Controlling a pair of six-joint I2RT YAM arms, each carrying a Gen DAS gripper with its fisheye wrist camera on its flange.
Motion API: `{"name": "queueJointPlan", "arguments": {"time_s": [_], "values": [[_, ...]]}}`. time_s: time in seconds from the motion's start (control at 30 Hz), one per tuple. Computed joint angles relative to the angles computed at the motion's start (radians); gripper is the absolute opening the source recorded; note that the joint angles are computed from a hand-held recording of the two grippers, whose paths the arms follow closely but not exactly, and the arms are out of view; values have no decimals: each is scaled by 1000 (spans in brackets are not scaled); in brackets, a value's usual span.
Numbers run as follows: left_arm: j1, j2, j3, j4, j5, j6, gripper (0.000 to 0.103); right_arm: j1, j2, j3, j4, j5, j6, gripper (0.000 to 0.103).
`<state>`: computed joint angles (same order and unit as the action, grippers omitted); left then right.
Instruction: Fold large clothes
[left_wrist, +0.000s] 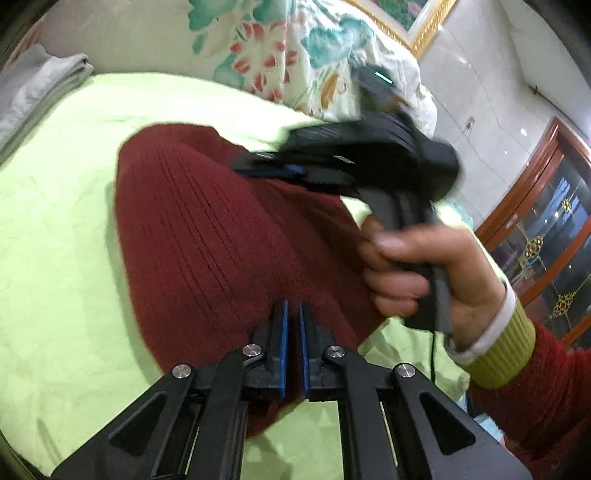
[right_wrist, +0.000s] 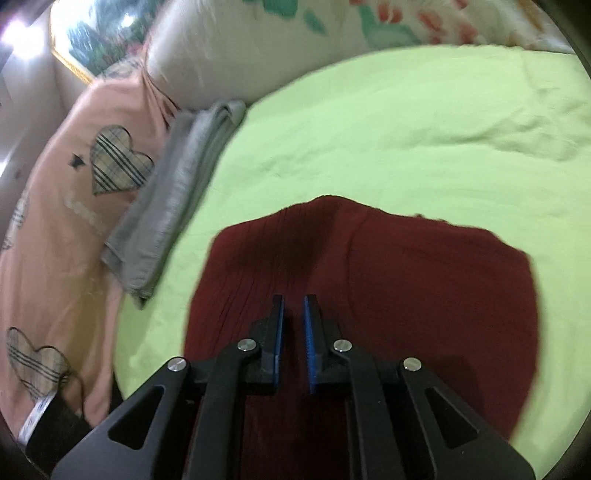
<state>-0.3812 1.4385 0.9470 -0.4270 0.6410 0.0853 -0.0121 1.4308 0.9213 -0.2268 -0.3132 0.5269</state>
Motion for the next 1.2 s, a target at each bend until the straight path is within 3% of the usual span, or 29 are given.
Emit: {"name": "queueJointPlan", "arguments": {"time_s": [0.1,0.2,0.23,0.33,0.4,0.5,0.6,0.83,0.9,1.13,1.2], "values": [[29,-82,-30,-32,19,13,9,-32,-206,-129,-34,-10,-3,11],[56,-151,-49,-71,26,51,22,-32,-429,-252,-125,6,-2,11],[60,-161,-58,-74,20,57,27,-17,-518,-297,-179,30,3,11],[58,-158,-89,-62,-27,54,27,32,-635,-364,-288,134,18,11],[58,-119,-82,-50,-49,52,27,16,-637,-397,-325,145,17,11],[25,-106,-98,-10,-94,33,28,-12,-650,-447,-276,130,17,10],[0,-132,-121,-1,-144,33,28,31,-633,-428,-289,185,24,10],[17,-183,-75,-50,-158,0,28,83,-697,-356,-352,242,61,14],[3,-199,-60,-27,-226,-35,26,67,-665,-305,-360,275,43,27],[-88,-83,-6,-18,-420,-112,26,14,-436,-259,-301,296,25,28],[-104,-92,-24,-5,-449,-107,26,9,-421,-281,-277,297,31,35]]}}
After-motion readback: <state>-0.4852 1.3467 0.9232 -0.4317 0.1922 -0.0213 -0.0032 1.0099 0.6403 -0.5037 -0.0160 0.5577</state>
